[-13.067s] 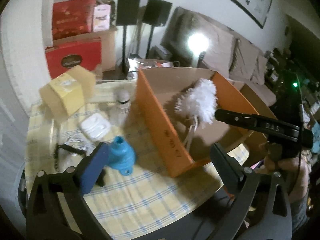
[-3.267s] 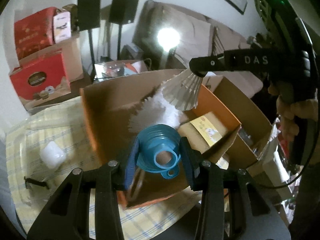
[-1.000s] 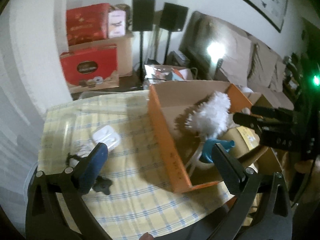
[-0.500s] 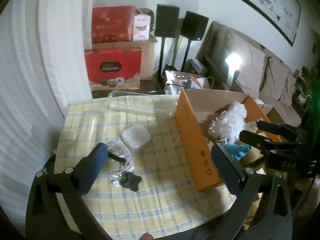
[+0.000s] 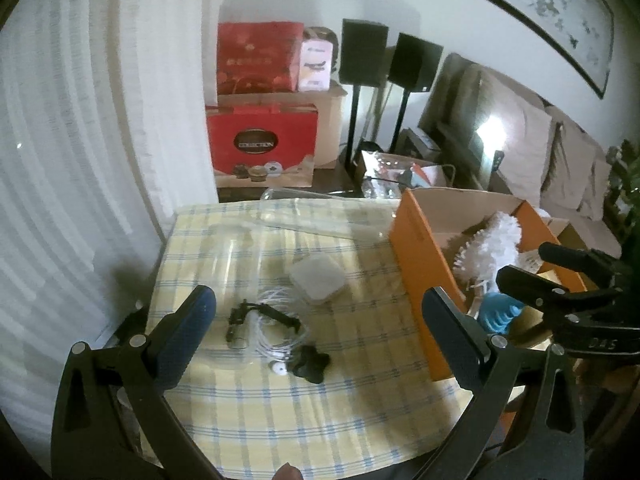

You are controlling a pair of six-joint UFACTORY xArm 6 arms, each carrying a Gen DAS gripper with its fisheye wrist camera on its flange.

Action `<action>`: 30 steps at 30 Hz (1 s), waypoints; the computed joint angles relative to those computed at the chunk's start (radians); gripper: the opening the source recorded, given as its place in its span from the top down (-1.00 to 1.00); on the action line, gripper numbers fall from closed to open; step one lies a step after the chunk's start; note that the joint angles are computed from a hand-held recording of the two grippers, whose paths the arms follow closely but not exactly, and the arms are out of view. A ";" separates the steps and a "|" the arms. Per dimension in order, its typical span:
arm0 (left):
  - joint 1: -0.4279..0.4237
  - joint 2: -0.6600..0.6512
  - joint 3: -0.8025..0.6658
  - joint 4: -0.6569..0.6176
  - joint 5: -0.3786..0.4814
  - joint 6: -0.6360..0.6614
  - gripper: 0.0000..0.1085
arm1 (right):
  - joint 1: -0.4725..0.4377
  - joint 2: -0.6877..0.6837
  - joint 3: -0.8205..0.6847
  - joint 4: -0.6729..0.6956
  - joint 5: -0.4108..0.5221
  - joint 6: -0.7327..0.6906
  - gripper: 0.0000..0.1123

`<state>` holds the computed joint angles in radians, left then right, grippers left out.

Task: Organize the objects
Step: 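Open both tools to release the items and withdraw from the box, then move the right tool toward the black clip on the white earphone cord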

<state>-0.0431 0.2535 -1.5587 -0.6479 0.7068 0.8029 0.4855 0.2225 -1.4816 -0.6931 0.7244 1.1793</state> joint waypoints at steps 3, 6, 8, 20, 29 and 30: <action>0.011 0.011 -0.009 -0.016 -0.001 0.017 -0.90 | 0.007 0.022 -0.030 -0.001 0.003 -0.002 -0.79; 0.019 0.021 -0.013 -0.013 -0.007 0.021 -0.89 | 0.013 0.040 -0.052 -0.004 0.005 0.001 -0.79; 0.027 0.036 -0.029 -0.008 0.009 0.018 -0.89 | 0.015 0.052 -0.065 -0.002 0.001 0.002 -0.80; 0.092 0.138 -0.145 -0.008 0.054 -0.015 -0.89 | 0.019 0.145 -0.167 0.052 -0.026 -0.067 -0.80; 0.137 0.247 -0.243 0.003 0.128 -0.041 -0.89 | 0.022 0.208 -0.215 0.088 -0.087 -0.116 -0.80; 0.140 0.254 -0.247 0.004 0.131 -0.045 -0.89 | 0.024 0.218 -0.222 0.098 -0.091 -0.127 -0.76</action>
